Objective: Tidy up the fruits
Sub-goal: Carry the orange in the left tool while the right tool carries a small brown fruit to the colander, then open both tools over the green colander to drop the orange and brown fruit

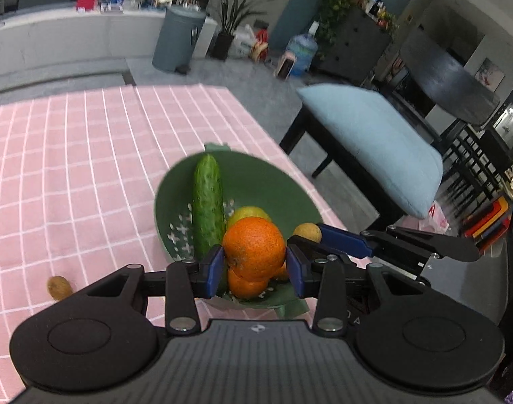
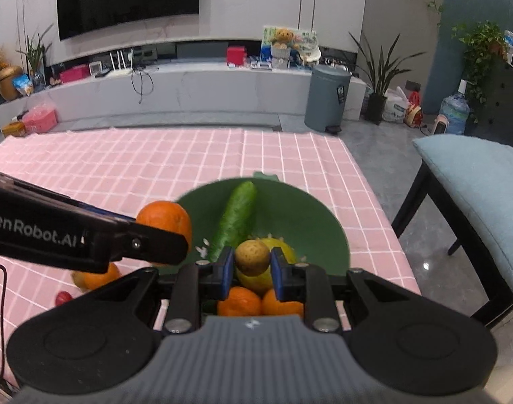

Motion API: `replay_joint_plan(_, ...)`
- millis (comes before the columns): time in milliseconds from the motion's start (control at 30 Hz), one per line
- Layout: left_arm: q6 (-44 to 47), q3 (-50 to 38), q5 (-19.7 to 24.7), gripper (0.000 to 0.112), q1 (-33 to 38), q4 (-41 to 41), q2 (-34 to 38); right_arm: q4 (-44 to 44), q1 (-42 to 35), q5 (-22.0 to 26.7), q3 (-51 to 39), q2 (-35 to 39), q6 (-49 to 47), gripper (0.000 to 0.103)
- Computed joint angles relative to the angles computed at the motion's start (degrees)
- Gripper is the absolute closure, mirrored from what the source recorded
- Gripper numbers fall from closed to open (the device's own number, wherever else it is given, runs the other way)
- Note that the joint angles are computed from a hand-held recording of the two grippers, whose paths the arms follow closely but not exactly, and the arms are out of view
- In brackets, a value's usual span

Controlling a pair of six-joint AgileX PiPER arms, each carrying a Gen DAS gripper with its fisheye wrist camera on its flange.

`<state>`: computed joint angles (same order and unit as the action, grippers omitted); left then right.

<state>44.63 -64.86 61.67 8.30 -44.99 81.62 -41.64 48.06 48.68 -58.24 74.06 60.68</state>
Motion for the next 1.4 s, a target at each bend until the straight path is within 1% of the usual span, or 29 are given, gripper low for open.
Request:
replay_joint_plan(267,-2.86,0.0,-0.98,0.067,-3.37,2.37,3.22,6.9,-6.1,-2.97,1.11,2.54,-8.17,0.084)
replay_joint_plan(400,-4.63,-0.13,-1.51,0.067,-4.54,4.14,4.44,9.12,-7.22,-3.48,0.9,3.98,-10.79,0.084)
replay_joint_plan(600,-6.32,-0.87,-1.13,0.067,-5.52,6.2,5.3,12.88,-8.51,-3.1,-0.08,5.84,-15.17,0.084)
replay_joint_plan(967,-7.48,-1.02,-1.87,0.066,-6.72,7.22,5.47,13.64,-8.44,-1.62,-1.28,6.63,-16.7,0.083)
replay_joint_plan(1000,-7.48,-0.99,-1.87,0.066,-6.54,7.0,5.35,13.48,-8.34,-1.48,-1.32,6.63,-16.73,0.08)
replay_joint_plan(1033,-7.59,-1.19,-1.55,0.063,-6.39,6.82,5.34,13.22,-8.22,-1.3,-1.42,6.71,-16.62,0.074)
replay_joint_plan(1067,-7.62,-1.29,-1.32,0.056,-6.14,6.52,5.25,12.94,-8.03,-1.07,-1.5,6.67,-16.43,0.071)
replay_joint_plan(1100,-7.49,-1.29,-1.24,0.053,-5.84,6.01,5.06,12.56,-7.81,-0.95,-1.52,6.55,-16.11,0.069)
replay_joint_plan(1133,-7.32,-1.33,-1.1,0.051,-5.56,5.57,4.91,12.36,-7.66,-0.79,-1.61,6.46,-15.96,0.069)
replay_joint_plan(1267,-7.29,-1.52,-0.74,0.051,-4.57,4.73,3.24,11.05,-6.74,0.29,-1.86,5.84,-14.8,0.067)
replay_joint_plan(1333,-6.55,-1.26,-0.73,0.051,-3.73,4.2,1.64,8.88,-5.35,1.62,-2.07,5.3,-12.11,0.062)
replay_joint_plan(1400,-5.46,-0.68,-0.95,0.051,-2.7,3.76,-0.21,6.19,-3.46,3.01,-2.1,4.63,-8.57,0.062)
